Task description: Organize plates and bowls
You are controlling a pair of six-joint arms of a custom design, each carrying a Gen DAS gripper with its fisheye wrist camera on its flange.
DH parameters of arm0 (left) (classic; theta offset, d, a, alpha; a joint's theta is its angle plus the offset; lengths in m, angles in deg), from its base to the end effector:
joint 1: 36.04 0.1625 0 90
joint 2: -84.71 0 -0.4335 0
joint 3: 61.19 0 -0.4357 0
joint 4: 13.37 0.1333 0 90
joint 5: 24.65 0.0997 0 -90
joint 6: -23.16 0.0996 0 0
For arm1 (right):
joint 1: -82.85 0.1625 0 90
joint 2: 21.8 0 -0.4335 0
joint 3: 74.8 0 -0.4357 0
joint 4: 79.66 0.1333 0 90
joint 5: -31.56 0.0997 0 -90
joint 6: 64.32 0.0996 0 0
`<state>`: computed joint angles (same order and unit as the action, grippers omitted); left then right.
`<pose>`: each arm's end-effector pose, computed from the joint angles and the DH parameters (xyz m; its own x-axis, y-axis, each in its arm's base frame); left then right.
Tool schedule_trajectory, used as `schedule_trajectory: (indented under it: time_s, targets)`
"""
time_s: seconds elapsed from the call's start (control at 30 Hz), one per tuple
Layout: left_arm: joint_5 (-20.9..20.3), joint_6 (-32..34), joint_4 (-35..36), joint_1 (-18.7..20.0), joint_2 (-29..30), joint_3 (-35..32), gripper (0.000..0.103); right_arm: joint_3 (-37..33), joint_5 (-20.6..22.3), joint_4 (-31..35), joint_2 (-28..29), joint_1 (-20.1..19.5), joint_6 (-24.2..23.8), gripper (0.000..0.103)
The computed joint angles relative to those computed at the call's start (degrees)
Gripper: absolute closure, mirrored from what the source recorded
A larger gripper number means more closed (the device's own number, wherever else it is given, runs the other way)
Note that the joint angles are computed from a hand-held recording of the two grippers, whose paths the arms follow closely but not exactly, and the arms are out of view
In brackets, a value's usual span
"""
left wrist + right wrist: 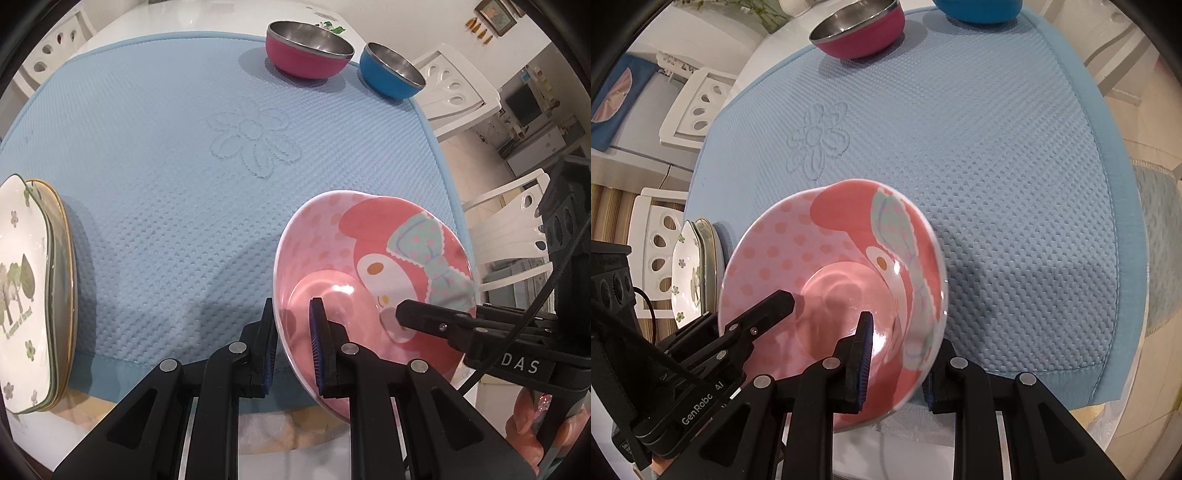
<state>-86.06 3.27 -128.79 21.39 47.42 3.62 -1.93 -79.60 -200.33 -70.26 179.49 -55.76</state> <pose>-0.2931 -0.7950 0.1328 -0.8700 0.1719 -0.4622 0.2573 0.9578 -0.1282 0.1884 -0.7769 0.2255 -0.9376 0.0790 0.3386 0.0249 0.9866 -0.1612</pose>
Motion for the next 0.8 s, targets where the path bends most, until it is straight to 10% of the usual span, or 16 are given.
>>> schedule_trajectory:
  time_s: [0.8]
  targets:
    - [1.07,0.90,-2.92,-0.56,-1.80,-1.67,0.089,0.78,0.42,-5.37,-3.00,1.13,-0.10,0.081]
